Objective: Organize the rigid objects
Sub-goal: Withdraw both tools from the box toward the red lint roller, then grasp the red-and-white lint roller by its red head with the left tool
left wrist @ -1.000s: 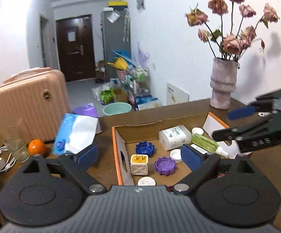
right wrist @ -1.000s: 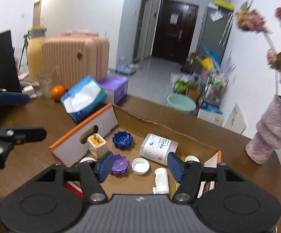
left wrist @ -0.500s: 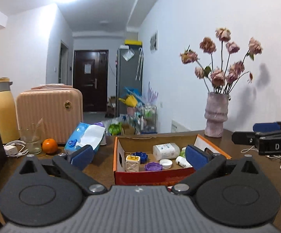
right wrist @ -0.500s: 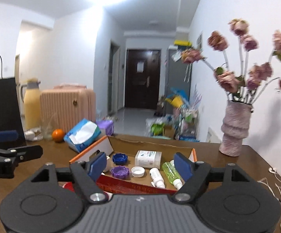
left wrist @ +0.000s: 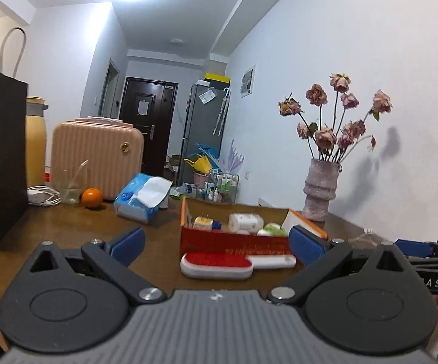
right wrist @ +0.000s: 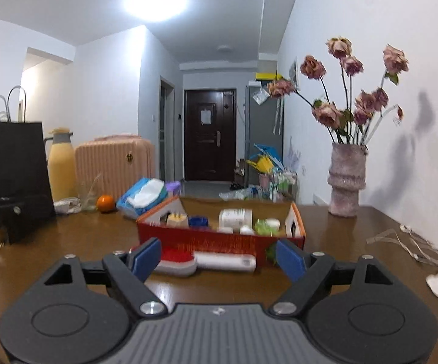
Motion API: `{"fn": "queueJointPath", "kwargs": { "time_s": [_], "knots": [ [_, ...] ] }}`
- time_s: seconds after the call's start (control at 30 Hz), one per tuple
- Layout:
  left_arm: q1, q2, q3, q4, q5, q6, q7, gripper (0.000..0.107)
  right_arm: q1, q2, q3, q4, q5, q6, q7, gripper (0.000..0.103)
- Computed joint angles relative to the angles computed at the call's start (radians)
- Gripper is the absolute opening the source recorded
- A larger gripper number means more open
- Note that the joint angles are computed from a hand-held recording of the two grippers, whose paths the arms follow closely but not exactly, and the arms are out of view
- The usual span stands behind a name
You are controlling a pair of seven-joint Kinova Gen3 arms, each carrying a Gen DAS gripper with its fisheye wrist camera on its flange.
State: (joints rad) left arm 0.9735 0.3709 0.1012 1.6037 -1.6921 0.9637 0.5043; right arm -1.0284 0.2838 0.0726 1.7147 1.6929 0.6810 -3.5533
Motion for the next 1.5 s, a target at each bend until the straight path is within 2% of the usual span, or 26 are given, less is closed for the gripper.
{"fn": "queueJointPath", "kwargs": {
  "time_s": [0.13,0.23,0.33,0.4,0.63,0.8,0.9,1.0,1.13,1.2,1.27,1.43,1.5],
  "knots": [
    [0.045,-0.016,0.066,0.075,0.026,0.127,-0.042,0.103,-0.028,-0.034,-0.08,0.074,-0.026,0.114,-0.038,0.085],
    [0.072,-0.016,0.096,0.108,0.062,0.195,0.002,0.103,-0.05,-0.059,-0.143,0.145,-0.012,0.203,-0.119,0.089],
    [0.059,-0.01,0.118,0.096,0.113,0.188,0.011,0.103,-0.061,-0.064,-0.198,0.186,-0.036,0.292,-0.155,0.091],
    [0.054,-0.006,0.113,0.093,0.115,0.175,0.013,0.103,-0.044,-0.063,-0.226,0.191,-0.066,0.309,-0.16,0.091],
    [0.039,0.006,0.1,0.08,0.15,0.149,-0.009,0.103,0.046,-0.041,-0.299,0.178,-0.079,0.308,-0.157,0.09],
    [-0.001,0.022,0.073,0.017,0.204,0.083,-0.083,0.103,0.121,-0.024,-0.321,0.133,-0.106,0.237,-0.094,0.086],
    [-0.005,0.032,-0.005,-0.04,0.274,-0.014,-0.173,0.103,0.167,-0.011,-0.306,0.087,-0.144,0.164,-0.036,0.083],
    [-0.056,0.045,-0.04,-0.11,0.368,-0.123,-0.295,0.103,0.289,0.012,-0.369,0.019,-0.195,0.101,0.061,0.075],
    [-0.197,0.092,0.035,-0.226,0.471,-0.179,-0.458,0.095,0.474,0.065,-0.488,-0.093,-0.277,0.033,0.224,0.065],
    [-0.269,0.126,0.1,-0.292,0.506,-0.166,-0.539,0.09,0.567,0.102,-0.551,-0.15,-0.312,-0.002,0.305,0.056],
    [-0.36,0.165,0.192,-0.356,0.524,-0.158,-0.621,0.086,0.66,0.143,-0.624,-0.21,-0.353,-0.026,0.386,0.056],
    [-0.53,0.283,0.397,-0.538,0.583,-0.121,-0.824,0.076,0.867,0.3,-0.852,-0.39,-0.424,-0.029,0.59,0.042],
    [-0.541,0.321,0.402,-0.611,0.64,-0.119,-0.905,0.074,0.915,0.375,-0.945,-0.477,-0.437,0.006,0.671,0.038]
  ]
}}
